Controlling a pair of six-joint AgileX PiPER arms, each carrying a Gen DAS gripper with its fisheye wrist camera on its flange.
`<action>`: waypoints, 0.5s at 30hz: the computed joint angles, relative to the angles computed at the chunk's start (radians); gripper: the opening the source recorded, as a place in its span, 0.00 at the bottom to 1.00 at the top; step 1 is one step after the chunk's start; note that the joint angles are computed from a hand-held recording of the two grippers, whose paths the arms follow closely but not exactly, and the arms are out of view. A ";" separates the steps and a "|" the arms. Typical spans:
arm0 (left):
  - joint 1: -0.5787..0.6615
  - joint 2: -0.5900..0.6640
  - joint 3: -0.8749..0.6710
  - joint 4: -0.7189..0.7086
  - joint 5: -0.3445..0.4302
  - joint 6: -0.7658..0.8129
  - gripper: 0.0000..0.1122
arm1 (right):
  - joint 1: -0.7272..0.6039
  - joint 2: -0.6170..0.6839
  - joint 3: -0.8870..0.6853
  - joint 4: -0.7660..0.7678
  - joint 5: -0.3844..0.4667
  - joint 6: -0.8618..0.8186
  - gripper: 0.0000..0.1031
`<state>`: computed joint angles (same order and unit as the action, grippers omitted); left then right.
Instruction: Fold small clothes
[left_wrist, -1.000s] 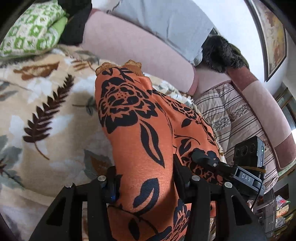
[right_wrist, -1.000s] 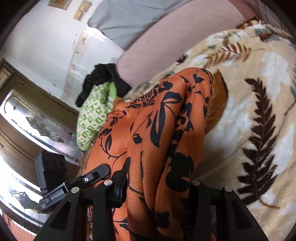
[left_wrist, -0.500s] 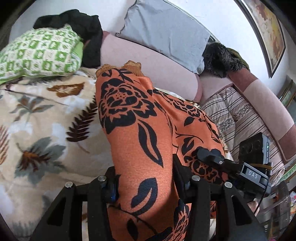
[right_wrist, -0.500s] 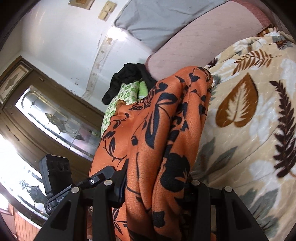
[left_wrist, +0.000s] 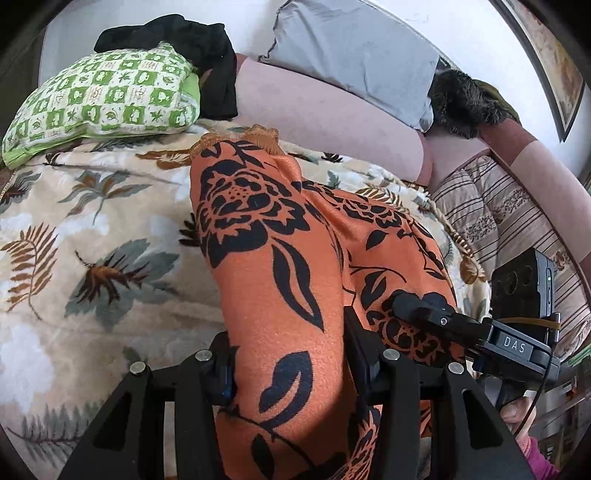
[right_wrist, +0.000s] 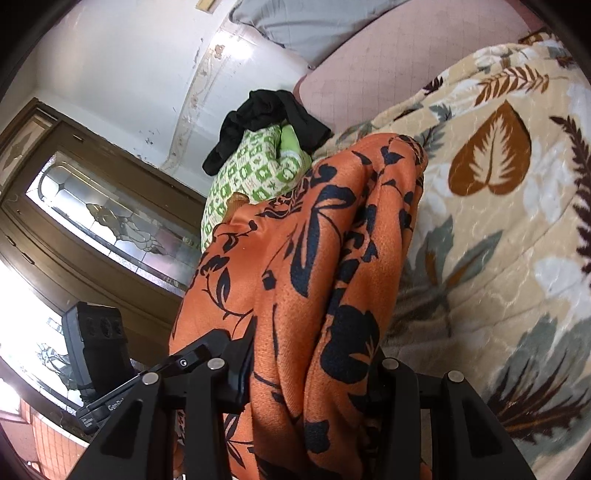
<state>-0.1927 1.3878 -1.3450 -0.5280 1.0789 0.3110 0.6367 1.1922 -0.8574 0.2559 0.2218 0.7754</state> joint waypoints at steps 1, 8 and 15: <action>0.001 0.000 0.003 0.003 0.001 0.001 0.44 | 0.008 0.004 0.003 -0.017 -0.006 0.022 0.43; 0.018 -0.006 0.038 0.012 -0.002 0.018 0.44 | 0.039 0.036 0.014 -0.061 -0.027 0.093 0.43; 0.032 -0.004 0.064 0.019 -0.002 0.024 0.44 | 0.049 0.080 -0.006 -0.030 -0.020 0.064 0.43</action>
<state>-0.1610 1.3837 -1.2814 -0.5092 1.0773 0.3354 0.6859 1.2720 -0.8634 0.2262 0.2014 0.8393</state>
